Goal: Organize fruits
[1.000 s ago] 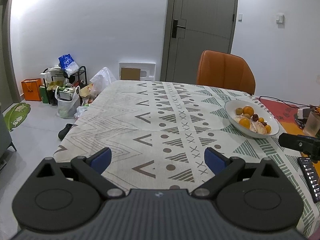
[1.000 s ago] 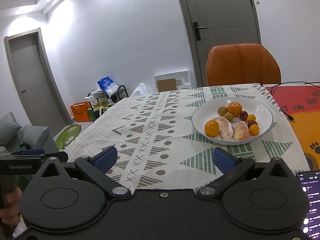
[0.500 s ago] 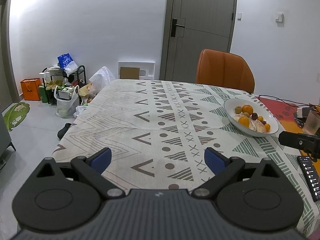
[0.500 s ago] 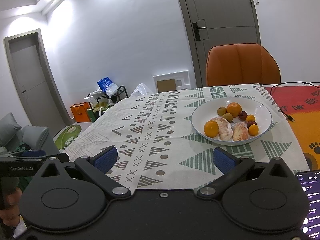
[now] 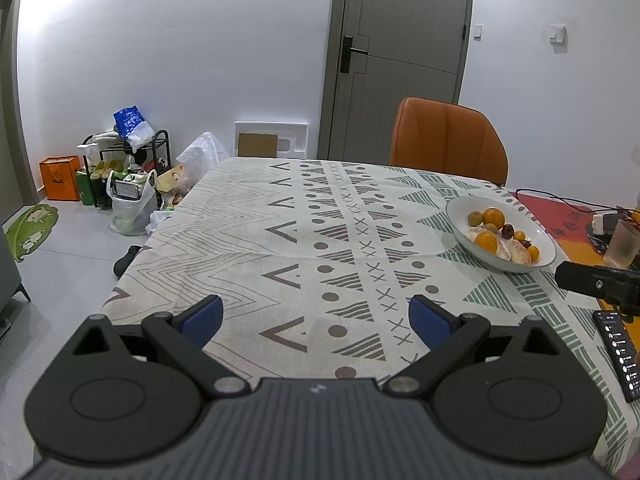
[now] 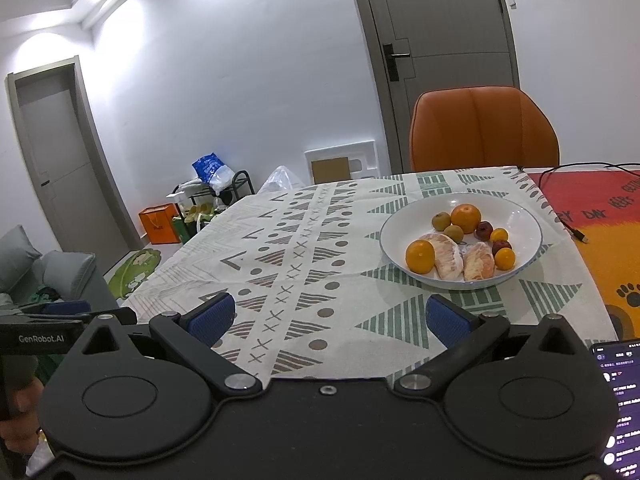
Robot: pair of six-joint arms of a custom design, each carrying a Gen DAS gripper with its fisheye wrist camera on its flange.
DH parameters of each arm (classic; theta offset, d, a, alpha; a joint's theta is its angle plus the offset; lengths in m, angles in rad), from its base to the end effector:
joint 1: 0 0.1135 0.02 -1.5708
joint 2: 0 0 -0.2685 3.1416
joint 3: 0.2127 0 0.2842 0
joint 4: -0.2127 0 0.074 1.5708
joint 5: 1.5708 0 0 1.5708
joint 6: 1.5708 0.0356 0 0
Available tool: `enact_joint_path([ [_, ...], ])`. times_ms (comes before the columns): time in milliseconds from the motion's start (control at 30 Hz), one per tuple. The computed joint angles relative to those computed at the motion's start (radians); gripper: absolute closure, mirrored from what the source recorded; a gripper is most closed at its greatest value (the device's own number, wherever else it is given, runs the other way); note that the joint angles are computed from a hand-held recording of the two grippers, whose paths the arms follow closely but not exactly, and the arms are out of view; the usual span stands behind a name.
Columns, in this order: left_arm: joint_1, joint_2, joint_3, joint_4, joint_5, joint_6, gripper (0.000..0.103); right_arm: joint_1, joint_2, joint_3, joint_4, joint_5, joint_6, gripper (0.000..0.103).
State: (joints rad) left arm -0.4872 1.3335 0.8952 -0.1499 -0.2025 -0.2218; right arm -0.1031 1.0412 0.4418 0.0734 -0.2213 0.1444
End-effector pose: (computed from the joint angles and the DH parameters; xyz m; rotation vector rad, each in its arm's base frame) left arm 0.2901 -0.1456 0.2505 0.1685 2.1451 -0.1943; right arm 0.2411 -0.0171 0.1834 0.1252 2.0892 0.2568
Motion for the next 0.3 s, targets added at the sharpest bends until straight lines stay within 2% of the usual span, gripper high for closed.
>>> enact_joint_path([
  [300,0.000,0.004,0.002,0.002,0.003,0.003,0.005,-0.004,0.001,-0.001,0.000,-0.002,0.000,0.000],
])
